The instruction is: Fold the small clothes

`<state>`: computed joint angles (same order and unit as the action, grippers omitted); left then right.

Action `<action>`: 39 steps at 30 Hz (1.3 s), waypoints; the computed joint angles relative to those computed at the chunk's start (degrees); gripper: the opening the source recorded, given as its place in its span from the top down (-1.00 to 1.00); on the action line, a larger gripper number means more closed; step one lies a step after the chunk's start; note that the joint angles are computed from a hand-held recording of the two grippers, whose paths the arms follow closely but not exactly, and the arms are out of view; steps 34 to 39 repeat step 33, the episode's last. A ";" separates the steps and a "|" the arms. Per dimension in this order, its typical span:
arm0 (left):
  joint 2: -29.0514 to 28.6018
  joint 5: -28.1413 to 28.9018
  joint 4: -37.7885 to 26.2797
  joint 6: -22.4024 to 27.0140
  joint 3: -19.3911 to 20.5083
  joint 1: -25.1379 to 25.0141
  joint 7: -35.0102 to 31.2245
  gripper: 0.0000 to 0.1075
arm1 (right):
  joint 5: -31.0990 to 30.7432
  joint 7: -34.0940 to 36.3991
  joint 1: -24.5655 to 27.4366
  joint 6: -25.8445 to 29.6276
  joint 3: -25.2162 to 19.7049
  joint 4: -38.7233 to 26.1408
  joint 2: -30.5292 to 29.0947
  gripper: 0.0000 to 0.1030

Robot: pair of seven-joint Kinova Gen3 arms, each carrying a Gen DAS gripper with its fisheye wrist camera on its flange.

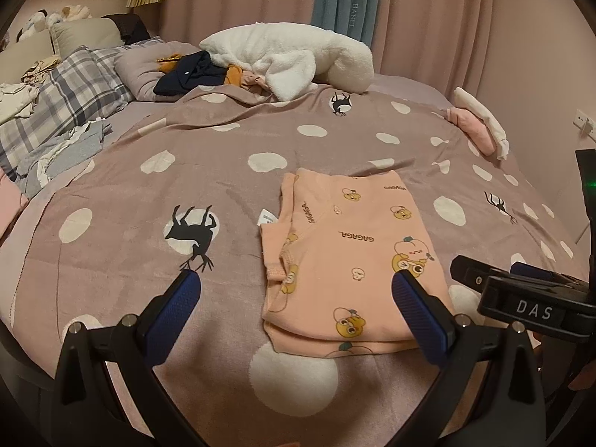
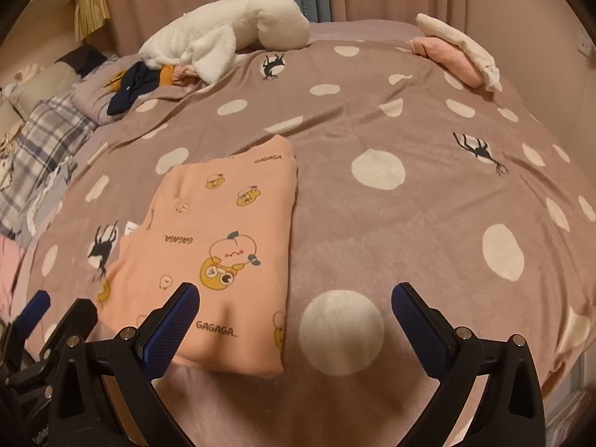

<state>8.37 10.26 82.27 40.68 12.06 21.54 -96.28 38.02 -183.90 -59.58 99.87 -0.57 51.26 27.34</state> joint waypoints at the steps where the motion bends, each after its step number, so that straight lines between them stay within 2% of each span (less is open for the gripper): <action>1: -0.01 -0.14 0.04 0.00 0.01 0.09 0.02 -0.91 | 0.04 -0.15 -0.04 -0.12 0.00 0.19 -0.13 -0.98; 10: -0.30 -3.22 0.51 -0.71 -0.20 1.38 2.03 -0.91 | -0.20 0.24 0.15 0.36 0.03 -0.61 0.41 -0.98; 29: 0.02 -2.04 0.87 -0.85 0.18 0.83 0.59 -0.91 | -1.05 1.80 0.75 0.49 0.29 -1.27 0.83 -0.98; 33: -0.47 -4.25 1.69 -2.21 -0.18 1.79 1.67 -0.91 | -1.20 2.69 0.72 0.88 0.59 -2.50 1.70 -0.98; 39: -0.47 -4.25 1.69 -2.21 -0.18 1.79 1.67 -0.91 | -1.20 2.69 0.72 0.88 0.59 -2.50 1.70 -0.98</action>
